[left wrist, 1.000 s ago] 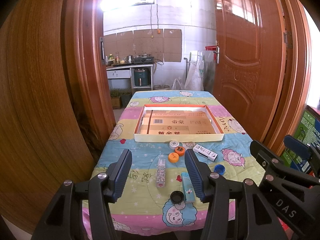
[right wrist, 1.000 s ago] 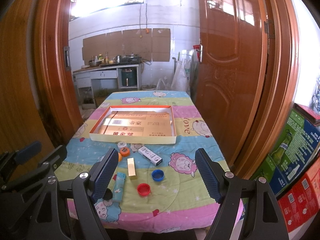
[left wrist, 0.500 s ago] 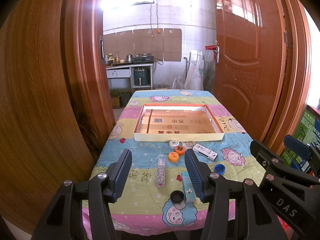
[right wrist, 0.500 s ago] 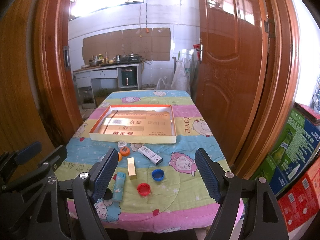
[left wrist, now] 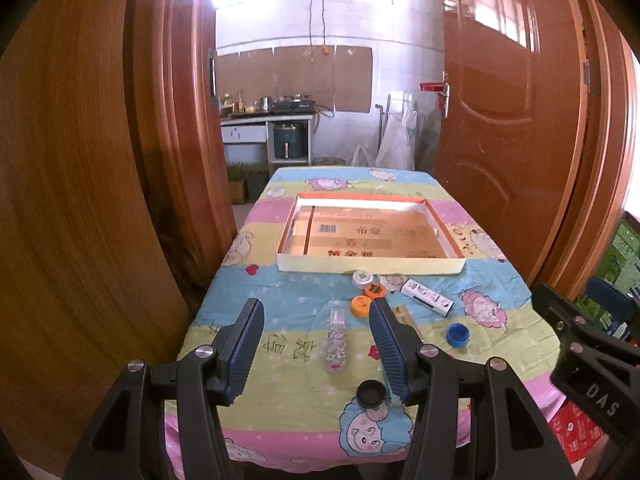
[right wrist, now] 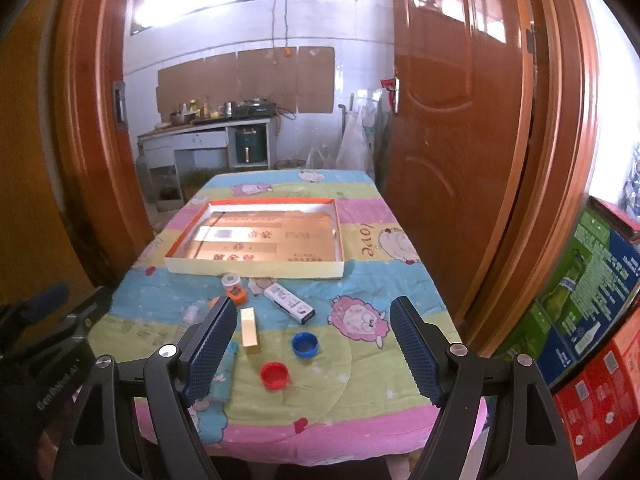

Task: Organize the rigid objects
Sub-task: 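Grasp the floral GLOSS tube with the left gripper while the right grasps the Hello Kitty box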

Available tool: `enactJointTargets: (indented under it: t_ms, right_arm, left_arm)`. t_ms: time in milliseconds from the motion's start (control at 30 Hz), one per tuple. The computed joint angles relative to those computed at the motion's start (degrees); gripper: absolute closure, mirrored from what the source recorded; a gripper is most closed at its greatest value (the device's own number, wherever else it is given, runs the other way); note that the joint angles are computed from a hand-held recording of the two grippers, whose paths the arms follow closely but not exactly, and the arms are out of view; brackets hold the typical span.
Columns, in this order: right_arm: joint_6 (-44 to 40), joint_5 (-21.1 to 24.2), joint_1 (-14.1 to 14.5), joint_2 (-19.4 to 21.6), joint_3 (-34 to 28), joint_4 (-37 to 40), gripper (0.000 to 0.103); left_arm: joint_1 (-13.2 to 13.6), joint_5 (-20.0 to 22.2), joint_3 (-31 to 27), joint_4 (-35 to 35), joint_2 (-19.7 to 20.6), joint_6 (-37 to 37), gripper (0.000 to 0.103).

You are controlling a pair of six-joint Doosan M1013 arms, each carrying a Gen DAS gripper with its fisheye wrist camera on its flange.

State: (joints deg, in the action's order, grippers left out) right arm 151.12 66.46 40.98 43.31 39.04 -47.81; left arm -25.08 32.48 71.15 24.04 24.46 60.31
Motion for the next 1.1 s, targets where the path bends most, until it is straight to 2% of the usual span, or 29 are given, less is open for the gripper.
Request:
enactJointTargets:
  t_ms: [367,533,667,833,900,1100]
  right_arm:
    - [-1.21,0.05,-2.71,1.43,0.25,7.21,0.023]
    - [-3.84,-0.48,-3.9,2.64,-0.56,9.47,0.023]
    - [-9.11,-3.64,-5.55,3.03,-0.7,13.61,0.023]
    - [-17.73,-5.58,-7.59,4.38,-2.74,18.36,0.023]
    - [-22.82,-5.23,-8.29,5.58,-4.95,20.63,0.023]
    - [-38.06,-1.75,-9.94,10.81,-13.93,27.6,0.023]
  left_arm:
    - [1.65,4.56,-3.73,-7.3,3.98,6.82,0.048]
    - [2.2,7.82,-7.3,-11.89,7.08,11.72,0.048]
    - [2.58,11.23,-11.11,-16.57,9.97,16.02,0.048]
    - [2.42,15.16,-15.35,-17.5,13.0,17.87,0.048]
    - [2.6,16.62,-16.93,-18.62,14.12,18.69,0.048]
    - [3.63,21.09,-21.06,-23.56,17.0,20.74,0.062]
